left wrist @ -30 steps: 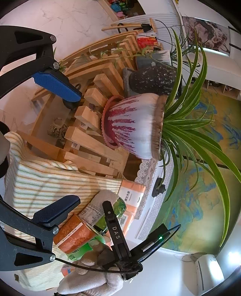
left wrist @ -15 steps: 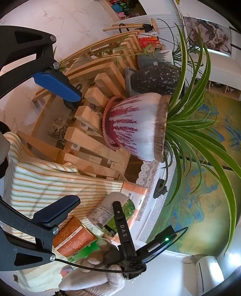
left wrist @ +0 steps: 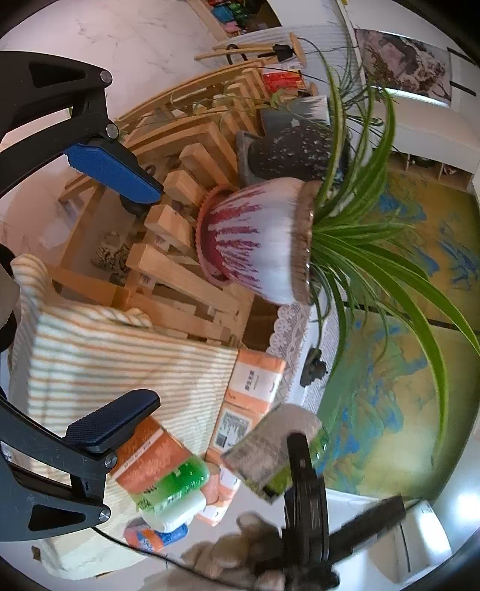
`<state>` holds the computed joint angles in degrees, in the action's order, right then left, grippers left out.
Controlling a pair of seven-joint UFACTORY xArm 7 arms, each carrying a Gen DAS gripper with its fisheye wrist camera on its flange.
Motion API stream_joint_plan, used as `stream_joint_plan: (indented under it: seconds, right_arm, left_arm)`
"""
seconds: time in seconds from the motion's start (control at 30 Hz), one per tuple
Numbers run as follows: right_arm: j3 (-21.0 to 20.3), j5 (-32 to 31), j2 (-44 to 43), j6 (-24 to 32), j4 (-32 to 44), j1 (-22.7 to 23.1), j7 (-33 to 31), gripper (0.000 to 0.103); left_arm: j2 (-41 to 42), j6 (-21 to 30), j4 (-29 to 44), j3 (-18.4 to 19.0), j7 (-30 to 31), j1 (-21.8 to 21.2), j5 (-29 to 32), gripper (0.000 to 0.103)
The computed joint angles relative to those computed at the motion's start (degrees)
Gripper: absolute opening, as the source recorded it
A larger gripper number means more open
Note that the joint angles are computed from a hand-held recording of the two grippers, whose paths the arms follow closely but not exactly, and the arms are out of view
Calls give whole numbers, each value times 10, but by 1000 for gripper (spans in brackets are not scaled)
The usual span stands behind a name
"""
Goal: Flip cup upside down
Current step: 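Lift the green cup with the right tool toward the left tool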
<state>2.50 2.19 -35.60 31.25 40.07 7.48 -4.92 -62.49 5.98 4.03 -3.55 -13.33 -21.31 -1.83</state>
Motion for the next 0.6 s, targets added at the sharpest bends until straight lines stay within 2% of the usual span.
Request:
stream_joint_plan:
  seconds: [0.13,0.23,0.27,0.4,0.6]
  right_arm:
    - [-18,11,-108,43,-46,16,-28,79]
    - [-27,10,-216,112,-90,21,-53,79]
    - [-26,10,-236,122,-100,18,-52,79]
    - [-30,2,-364,219,-157,6,-71,79]
    - [-50,-23,-508,330,-231,-33,-103,79]
  left_arm:
    - [-41,28,-3,-13,-10,-14,-1,102]
    - [-65,47,-3,-24,-21,-33,-3,102]
    - [-73,55,-2,-30,-26,-41,-3,102]
    - [-91,79,1,-57,-47,-72,-1,102]
    - [-65,87,20,-93,-79,-113,5,102]
